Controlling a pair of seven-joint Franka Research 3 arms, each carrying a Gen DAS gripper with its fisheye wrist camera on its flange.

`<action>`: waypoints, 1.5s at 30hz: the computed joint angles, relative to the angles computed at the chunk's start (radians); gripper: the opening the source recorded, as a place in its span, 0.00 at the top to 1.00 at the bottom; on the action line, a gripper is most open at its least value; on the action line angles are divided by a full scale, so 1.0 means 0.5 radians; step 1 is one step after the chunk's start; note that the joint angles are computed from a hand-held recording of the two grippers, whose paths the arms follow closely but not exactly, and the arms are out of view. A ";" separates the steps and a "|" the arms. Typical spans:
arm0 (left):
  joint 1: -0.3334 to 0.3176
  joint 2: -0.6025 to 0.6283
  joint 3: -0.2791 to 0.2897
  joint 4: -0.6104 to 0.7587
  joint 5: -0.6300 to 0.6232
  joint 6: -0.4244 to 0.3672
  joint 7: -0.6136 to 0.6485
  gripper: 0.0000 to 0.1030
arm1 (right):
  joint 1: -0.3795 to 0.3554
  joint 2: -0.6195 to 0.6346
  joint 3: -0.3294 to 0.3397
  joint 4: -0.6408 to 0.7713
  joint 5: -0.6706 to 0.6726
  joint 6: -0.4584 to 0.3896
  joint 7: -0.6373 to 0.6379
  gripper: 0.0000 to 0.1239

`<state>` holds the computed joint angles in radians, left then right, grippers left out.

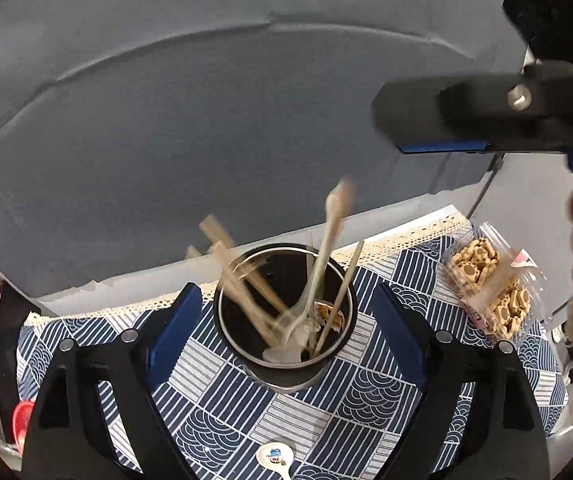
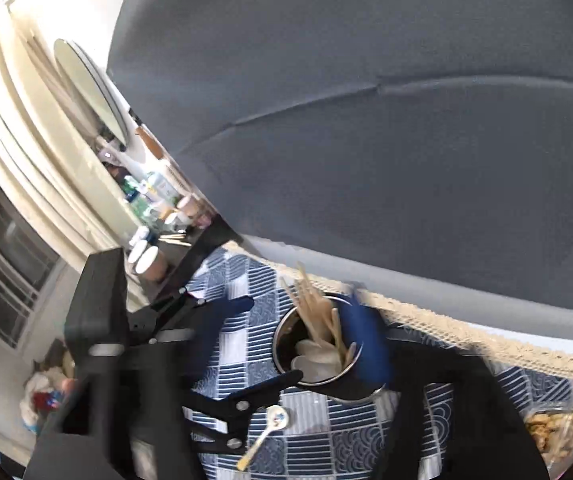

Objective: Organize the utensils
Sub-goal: 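Open the left tool to release the spoon into the holder, then move the left tool to the blue-cartoon white spoon and grasp its handle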

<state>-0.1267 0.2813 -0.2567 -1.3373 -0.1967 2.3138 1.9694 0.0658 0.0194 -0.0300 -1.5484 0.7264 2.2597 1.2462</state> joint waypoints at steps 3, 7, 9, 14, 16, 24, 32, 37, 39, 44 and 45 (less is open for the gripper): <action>-0.003 -0.102 0.035 -0.177 0.073 0.090 -0.056 0.07 | -0.009 -0.004 -0.007 -0.019 -0.010 -0.028 0.024 0.40; -0.017 -0.206 0.073 -0.356 0.197 0.078 -0.169 0.07 | 0.007 -0.019 0.005 -0.069 -0.118 -0.016 0.052 0.38; -0.015 -0.245 0.085 -0.428 0.225 0.044 -0.214 0.06 | 0.012 -0.025 0.005 -0.094 -0.157 -0.035 0.047 0.38; -0.005 -0.356 0.112 -0.629 0.272 -0.017 -0.286 0.06 | 0.032 -0.065 0.011 -0.179 -0.232 -0.044 0.039 0.35; 0.000 -0.394 0.125 -0.696 0.286 -0.033 -0.323 0.06 | 0.046 -0.075 0.017 -0.196 -0.255 -0.040 0.032 0.35; 0.020 -0.558 0.168 -0.971 0.263 -0.041 -0.403 0.06 | 0.096 -0.159 0.026 -0.329 -0.273 -0.050 -0.036 0.34; 0.022 -0.713 0.208 -1.237 0.248 -0.017 -0.447 0.06 | 0.159 -0.236 0.033 -0.467 -0.209 -0.093 -0.221 0.34; 0.009 -0.816 0.238 -1.411 0.160 0.058 -0.399 0.06 | 0.194 -0.257 0.049 -0.537 -0.235 -0.148 -0.314 0.34; 0.008 -0.852 0.240 -1.480 0.203 0.096 -0.425 0.06 | 0.210 -0.249 0.060 -0.562 -0.265 -0.169 -0.342 0.34; 0.005 -0.874 0.274 -1.547 0.150 0.030 -0.431 0.06 | 0.239 -0.179 0.079 -0.574 -0.298 -0.249 -0.378 0.36; 0.006 -0.879 0.277 -1.560 0.144 0.029 -0.431 0.06 | 0.244 -0.160 0.086 -0.574 -0.316 -0.254 -0.381 0.38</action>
<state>-0.1238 -0.1581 -0.1183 -2.1172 -0.1248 2.3283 1.7539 0.1880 -0.0607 0.0131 -1.8354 0.5686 2.1326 1.0556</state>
